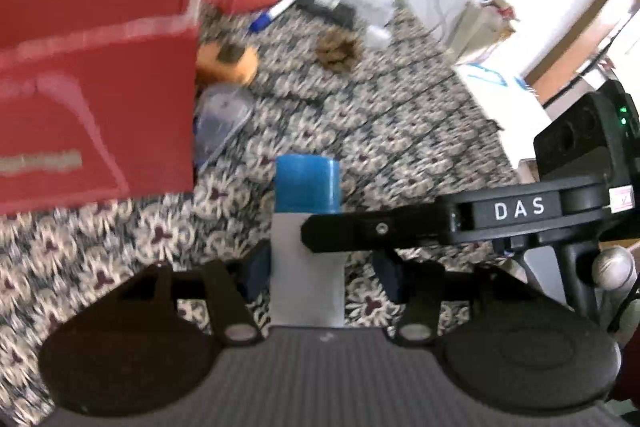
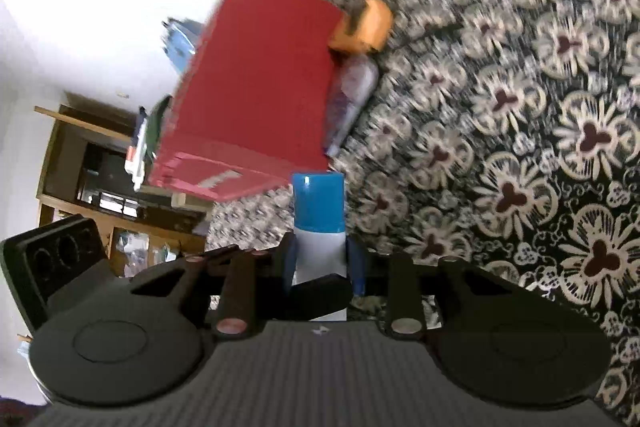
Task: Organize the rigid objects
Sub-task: 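Lift the bottle with the right tool and carry it over the red box, then lower the bottle upright into the red box and open the right tool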
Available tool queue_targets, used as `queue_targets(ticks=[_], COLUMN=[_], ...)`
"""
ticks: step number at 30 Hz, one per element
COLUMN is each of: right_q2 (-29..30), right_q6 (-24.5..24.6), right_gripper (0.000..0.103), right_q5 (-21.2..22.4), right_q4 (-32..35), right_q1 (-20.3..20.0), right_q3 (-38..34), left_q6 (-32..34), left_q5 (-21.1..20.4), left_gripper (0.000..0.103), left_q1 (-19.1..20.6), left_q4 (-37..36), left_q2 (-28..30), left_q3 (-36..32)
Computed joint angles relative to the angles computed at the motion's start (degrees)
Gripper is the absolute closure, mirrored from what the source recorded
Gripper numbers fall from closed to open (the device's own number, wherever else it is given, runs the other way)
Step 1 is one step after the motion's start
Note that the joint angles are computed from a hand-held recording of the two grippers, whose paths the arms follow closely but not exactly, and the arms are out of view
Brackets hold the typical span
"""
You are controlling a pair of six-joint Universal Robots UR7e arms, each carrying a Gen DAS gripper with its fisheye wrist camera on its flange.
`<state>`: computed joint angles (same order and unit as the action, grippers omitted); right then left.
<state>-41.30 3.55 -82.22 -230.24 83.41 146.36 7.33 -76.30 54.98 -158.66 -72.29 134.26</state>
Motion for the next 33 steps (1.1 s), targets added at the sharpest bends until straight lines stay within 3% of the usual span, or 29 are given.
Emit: queue_targets(ticks=[6, 11, 15, 21, 27, 33], right_q2=[1.17, -1.59, -3.32, -0.48, 3.72, 6.57], right_q6=[3.52, 4.04, 0.88, -1.27, 1.97, 5.76], right_gripper=[0.092, 0.092, 0.092, 0.092, 0.092, 0.092], right_q5=[-4.84, -9.44, -11.66, -11.17, -12.08, -17.05], right_q4=[-11.48, -12.91, -7.01, 6.56, 19.59, 30.22], right_q1=[7.51, 14.98, 19.74, 20.41, 18.86, 19.27], right_q3=[0.09, -3.66, -11.31, -24.77, -33.93, -40.19], left_q6=[6.03, 10.8, 13.14, 12.9, 8.62, 5.97], left_q5=[-5.87, -10.82, -13.1, -12.57, -12.64, -10.94], left_gripper=[0.049, 0.049, 0.049, 0.049, 0.049, 0.048], left_q1=[-0.15, 0.48, 2.92, 9.24, 16.0, 18.93], left_q4=[3.45, 3.81, 3.54, 6.14, 12.27, 17.25], left_q2=[-3.62, -5.7, -5.62, -1.96, 3.42, 6.62], left_q3=[-3.86, -8.58, -13.64, -21.84, -29.31, -33.81])
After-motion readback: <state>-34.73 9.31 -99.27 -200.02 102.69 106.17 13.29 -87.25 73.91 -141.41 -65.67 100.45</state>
